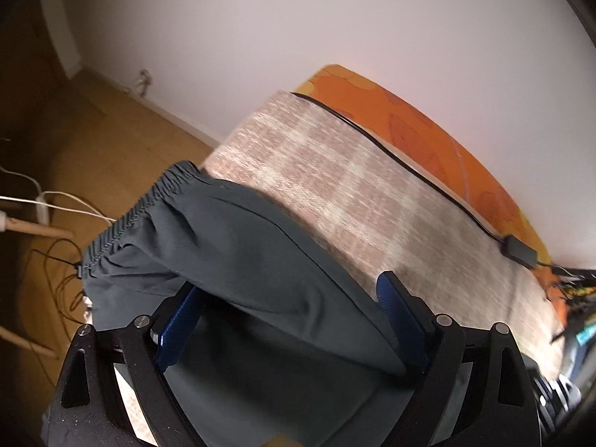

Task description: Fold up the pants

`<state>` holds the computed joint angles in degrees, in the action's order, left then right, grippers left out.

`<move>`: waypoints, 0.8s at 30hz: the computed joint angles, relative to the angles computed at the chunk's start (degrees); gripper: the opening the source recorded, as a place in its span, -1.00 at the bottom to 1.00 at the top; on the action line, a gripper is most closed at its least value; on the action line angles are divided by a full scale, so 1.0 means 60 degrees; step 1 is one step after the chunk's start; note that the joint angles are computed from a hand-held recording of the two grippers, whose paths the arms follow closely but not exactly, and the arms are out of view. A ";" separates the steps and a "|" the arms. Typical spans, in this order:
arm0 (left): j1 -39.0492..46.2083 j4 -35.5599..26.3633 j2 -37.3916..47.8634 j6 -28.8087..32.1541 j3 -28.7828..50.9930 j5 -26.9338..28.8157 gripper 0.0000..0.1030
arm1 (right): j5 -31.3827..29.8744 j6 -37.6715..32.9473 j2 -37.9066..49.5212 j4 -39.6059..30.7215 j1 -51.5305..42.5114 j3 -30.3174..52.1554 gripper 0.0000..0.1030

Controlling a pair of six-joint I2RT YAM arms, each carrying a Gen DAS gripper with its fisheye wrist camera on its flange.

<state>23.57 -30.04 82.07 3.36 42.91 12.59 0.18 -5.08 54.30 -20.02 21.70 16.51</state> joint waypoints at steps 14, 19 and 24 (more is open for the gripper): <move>0.2804 0.0658 -0.1161 0.0759 -0.1151 0.2731 -0.92 | 0.2948 0.3023 -0.3854 -0.4373 0.4560 0.0924 -1.00; 0.4492 -0.0915 -0.2100 0.2531 -0.0796 0.4089 -0.95 | 0.4898 0.5907 -0.3480 -0.6048 0.8012 0.1949 -1.00; 0.6081 -0.3133 -0.2198 0.4462 0.0053 0.5300 -0.95 | 0.6422 1.0378 -0.1939 -0.8560 1.2293 0.3347 -1.00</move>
